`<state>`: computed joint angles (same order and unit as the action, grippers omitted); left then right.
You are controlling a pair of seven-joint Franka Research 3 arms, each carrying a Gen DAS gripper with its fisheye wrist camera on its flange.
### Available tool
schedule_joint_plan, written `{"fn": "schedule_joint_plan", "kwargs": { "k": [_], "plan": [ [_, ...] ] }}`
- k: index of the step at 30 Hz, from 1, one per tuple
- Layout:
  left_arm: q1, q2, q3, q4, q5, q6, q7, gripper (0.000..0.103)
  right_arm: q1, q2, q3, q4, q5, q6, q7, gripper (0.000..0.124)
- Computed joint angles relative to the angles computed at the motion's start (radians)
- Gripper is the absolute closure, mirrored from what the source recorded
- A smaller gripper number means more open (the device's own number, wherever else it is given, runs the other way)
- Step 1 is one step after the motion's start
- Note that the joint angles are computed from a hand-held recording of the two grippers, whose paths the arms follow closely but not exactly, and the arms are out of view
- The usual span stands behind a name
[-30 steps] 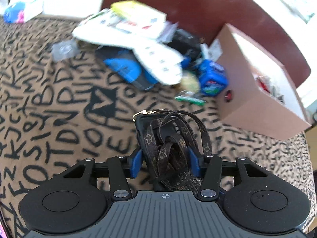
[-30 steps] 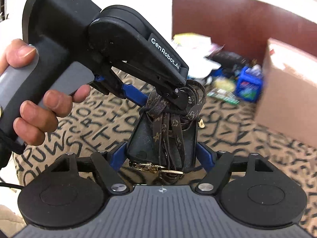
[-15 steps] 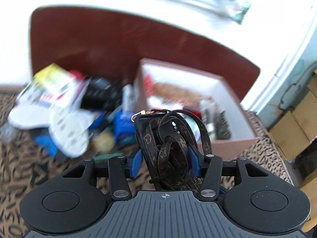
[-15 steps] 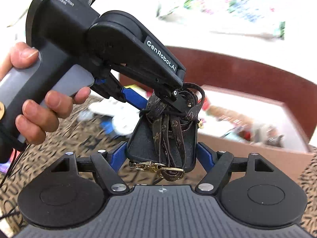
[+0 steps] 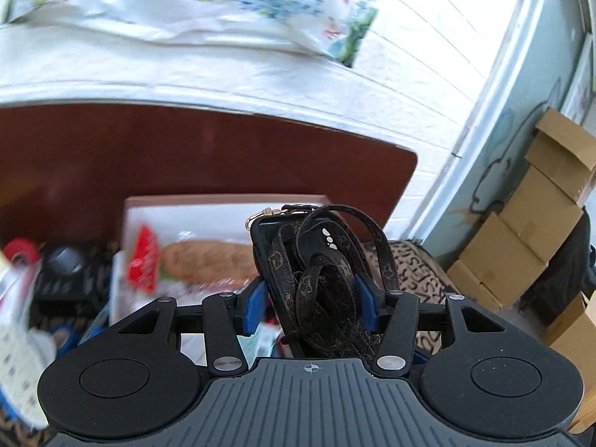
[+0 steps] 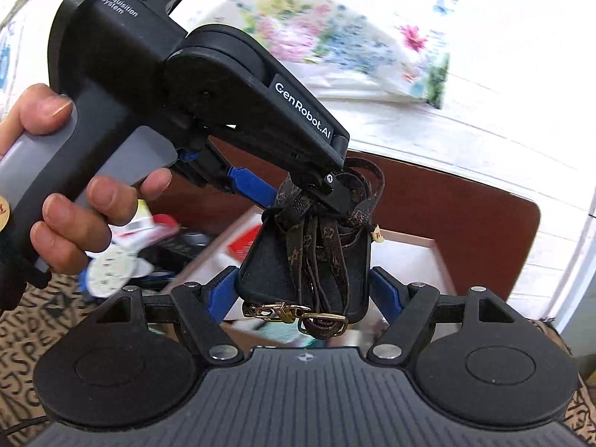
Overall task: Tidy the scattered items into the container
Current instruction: 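Lift the lanyard with the left gripper and carry it over the box, then lower the lanyard into the box and open the left gripper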
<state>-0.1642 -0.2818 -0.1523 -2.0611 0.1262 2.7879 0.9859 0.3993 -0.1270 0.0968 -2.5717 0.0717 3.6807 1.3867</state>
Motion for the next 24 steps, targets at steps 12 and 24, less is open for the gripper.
{"fn": "schedule_joint_plan", "kwargs": {
  "k": [12, 24],
  "plan": [
    [0.015, 0.315, 0.001, 0.26, -0.181, 0.016, 0.158, 0.05, -0.116, 0.178, -0.048, 0.216, -0.217, -0.132, 0.116, 0.045],
    [0.082, 0.562, -0.045, 0.502, -0.201, -0.072, 0.227, 0.015, -0.051, 0.365, -0.11, 0.465, -0.073, -0.35, -0.011, 0.044]
  ]
}}
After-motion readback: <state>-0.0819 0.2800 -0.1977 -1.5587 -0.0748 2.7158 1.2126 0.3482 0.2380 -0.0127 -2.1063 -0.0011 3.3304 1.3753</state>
